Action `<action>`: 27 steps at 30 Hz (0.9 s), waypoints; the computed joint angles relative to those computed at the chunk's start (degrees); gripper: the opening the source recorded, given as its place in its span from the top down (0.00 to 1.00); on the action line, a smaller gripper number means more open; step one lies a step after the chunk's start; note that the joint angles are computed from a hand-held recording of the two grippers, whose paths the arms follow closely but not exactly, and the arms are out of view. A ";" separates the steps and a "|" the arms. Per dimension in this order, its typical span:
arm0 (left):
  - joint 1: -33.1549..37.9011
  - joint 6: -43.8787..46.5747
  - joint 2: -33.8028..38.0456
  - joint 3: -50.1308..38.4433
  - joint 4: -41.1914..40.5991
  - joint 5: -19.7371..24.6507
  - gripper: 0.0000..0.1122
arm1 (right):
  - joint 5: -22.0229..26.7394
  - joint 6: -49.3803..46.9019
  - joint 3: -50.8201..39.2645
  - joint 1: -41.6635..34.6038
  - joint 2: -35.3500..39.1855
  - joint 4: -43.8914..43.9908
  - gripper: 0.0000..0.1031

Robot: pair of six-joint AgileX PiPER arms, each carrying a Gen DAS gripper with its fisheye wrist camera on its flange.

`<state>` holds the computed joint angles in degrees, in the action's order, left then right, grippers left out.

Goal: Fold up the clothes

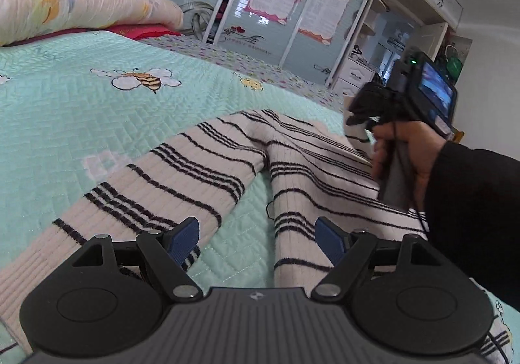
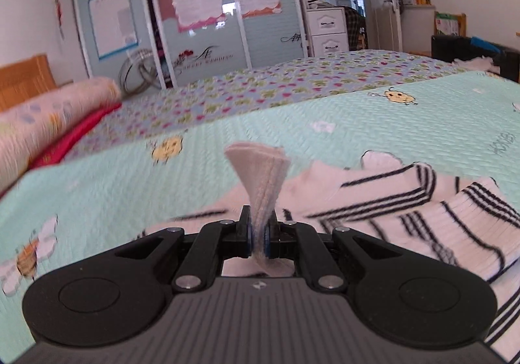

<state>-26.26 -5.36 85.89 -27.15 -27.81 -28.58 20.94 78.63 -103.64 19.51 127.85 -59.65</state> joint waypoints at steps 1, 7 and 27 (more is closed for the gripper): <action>0.41 -0.87 -0.16 0.28 1.07 0.02 0.28 | 0.47 0.43 0.00 0.74 0.21 -0.86 0.94; 3.40 -6.17 -0.47 1.64 6.87 0.53 0.28 | 4.01 1.15 -2.98 4.69 2.95 -3.70 0.94; 1.80 -0.61 1.56 -0.04 1.28 0.48 0.27 | 3.27 -17.83 -2.74 6.32 5.39 9.09 0.76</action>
<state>-24.46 -5.96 87.45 -27.19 -26.53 -28.11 24.22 60.79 -106.37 25.83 133.24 -50.56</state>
